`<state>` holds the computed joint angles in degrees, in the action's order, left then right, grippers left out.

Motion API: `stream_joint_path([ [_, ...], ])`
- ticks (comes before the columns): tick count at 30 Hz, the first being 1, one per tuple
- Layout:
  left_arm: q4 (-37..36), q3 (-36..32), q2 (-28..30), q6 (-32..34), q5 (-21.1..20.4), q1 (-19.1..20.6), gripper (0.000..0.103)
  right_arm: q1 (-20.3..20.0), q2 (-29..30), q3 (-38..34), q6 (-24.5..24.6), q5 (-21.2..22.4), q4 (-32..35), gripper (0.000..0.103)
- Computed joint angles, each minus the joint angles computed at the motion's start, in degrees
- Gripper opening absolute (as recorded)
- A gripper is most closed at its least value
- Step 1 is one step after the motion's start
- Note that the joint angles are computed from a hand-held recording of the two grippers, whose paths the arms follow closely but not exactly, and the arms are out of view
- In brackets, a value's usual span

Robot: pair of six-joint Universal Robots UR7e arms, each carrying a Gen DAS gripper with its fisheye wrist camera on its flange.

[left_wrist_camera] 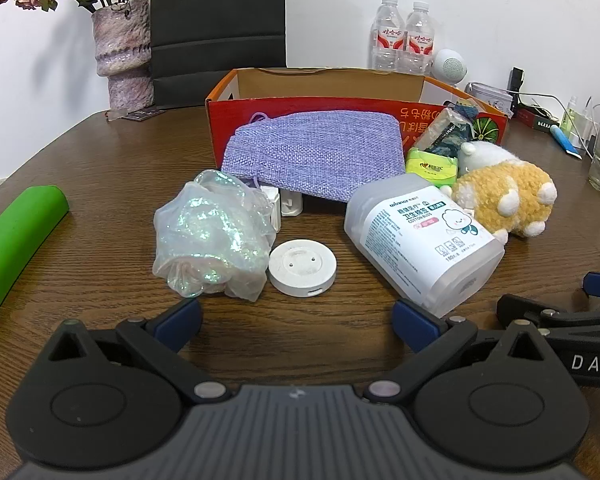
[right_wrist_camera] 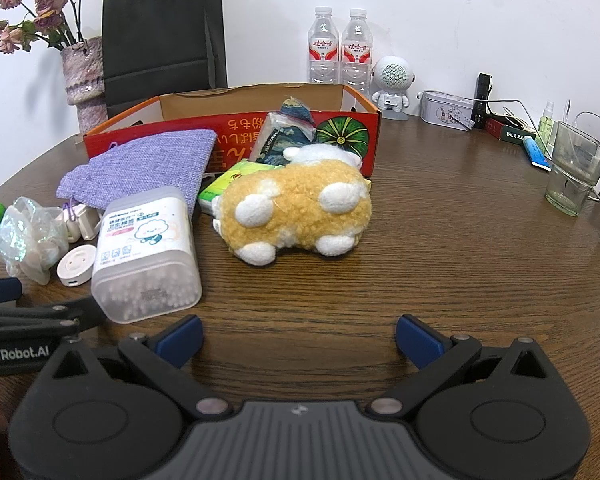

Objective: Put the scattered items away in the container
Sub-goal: 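Grasp the clear cotton-swab tub with the right gripper while the left gripper grasps the iridescent plastic bag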

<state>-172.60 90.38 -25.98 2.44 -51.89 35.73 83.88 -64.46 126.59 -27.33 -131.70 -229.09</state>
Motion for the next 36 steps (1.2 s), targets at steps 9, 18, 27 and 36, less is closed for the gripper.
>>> stream_joint_path([
  [9, -8.89, 4.11, -2.27, 6.13, -1.68, 0.29, 0.103, 1.08, 2.72, -3.10, 1.28, -4.03, -1.53, 0.103],
  [18, -2.26, -3.13, -2.57, 14.95, -6.04, 3.52, 0.103, 1.54, 0.23, 0.71, 1.23, -0.60, -0.45, 0.103],
  [27, 8.64, -6.90, -3.57, 2.85, -16.04, 8.27, 0.031, 1.01, -2.15, -2.95, 4.30, 12.23, 12.52, 0.096],
  [36, -6.71, 5.46, -8.95, 2.69, -8.86, 4.43, 0.013, 1.15, -1.79, 2.39, 0.07, 11.78, 6.55, 0.064],
])
